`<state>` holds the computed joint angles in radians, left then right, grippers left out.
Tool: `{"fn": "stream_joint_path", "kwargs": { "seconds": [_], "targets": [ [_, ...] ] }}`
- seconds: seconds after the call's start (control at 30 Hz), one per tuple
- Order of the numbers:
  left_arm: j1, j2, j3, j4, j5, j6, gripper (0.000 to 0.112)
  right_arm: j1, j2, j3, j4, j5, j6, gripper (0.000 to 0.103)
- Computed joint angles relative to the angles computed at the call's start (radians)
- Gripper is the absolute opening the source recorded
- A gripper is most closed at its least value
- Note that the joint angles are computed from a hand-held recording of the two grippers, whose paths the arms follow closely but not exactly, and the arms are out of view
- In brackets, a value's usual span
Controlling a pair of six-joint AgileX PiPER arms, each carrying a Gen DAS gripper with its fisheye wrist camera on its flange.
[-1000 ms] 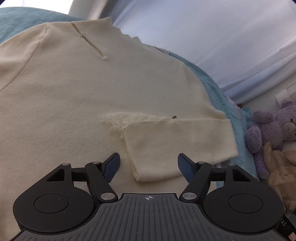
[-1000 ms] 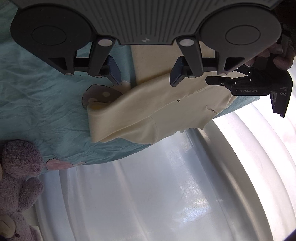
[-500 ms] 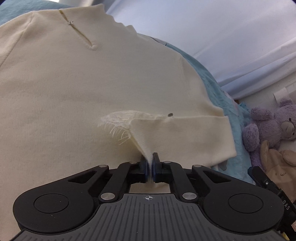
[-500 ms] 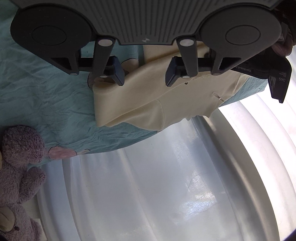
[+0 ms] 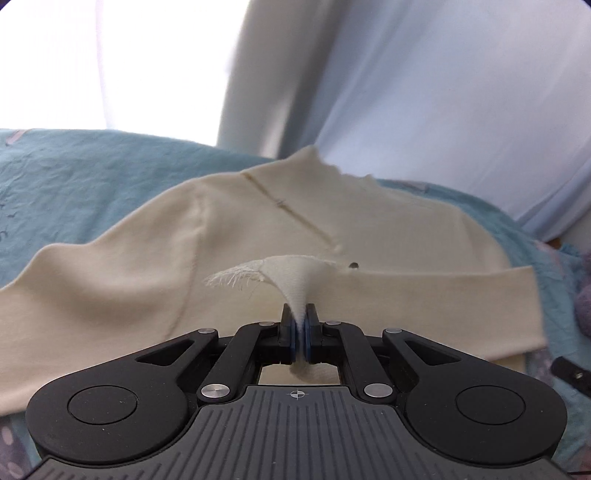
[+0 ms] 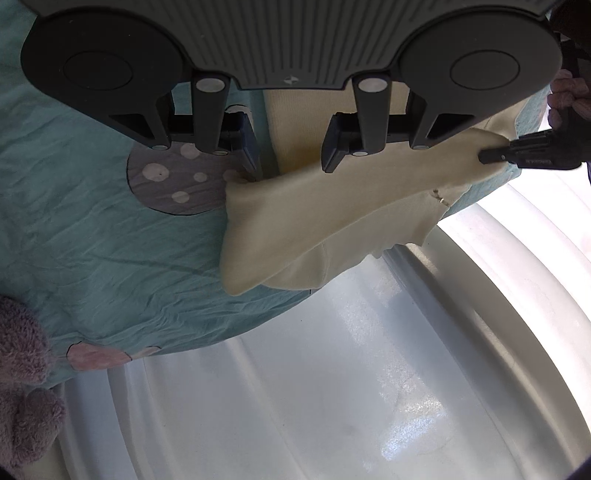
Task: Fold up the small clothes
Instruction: 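Pinch the folded sleeve cuff with the left gripper and smooth it flat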
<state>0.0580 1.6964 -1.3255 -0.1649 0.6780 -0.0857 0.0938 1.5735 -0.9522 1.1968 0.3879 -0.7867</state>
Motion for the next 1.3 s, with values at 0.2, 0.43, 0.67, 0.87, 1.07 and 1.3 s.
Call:
{"fn": "stream_joint_path", "kwargs": {
  "seconds": [0.2,0.43,0.67,0.87,1.07,1.3],
  "targets": [
    [0.051,0.023,0.06,-0.113,-0.051,0.111,0.009,-0.012,0.093,-0.068,0.061,0.062,-0.033,0.038],
    [0.017,-0.008,0.09,-0.034,-0.137,0.086,0.006,0.002,0.158,-0.133,0.081,0.068,0.007,0.038],
    [0.008,-0.046,0.089,0.093,-0.179,-0.025,0.006,-0.022,0.205,-0.157,0.152,0.086,0.009,0.038],
    [0.035,-0.035,0.093,0.127,-0.165,-0.063,0.006,-0.041,0.231,-0.156,0.272,0.124,-0.038,0.037],
    [0.051,-0.017,0.098,0.1,-0.141,-0.033,0.006,-0.023,0.235,-0.166,0.19,0.057,0.045,0.012],
    [0.04,-0.024,0.101,0.155,-0.137,-0.086,0.007,0.047,0.21,-0.188,-0.086,-0.046,0.213,0.011]
  ]
}}
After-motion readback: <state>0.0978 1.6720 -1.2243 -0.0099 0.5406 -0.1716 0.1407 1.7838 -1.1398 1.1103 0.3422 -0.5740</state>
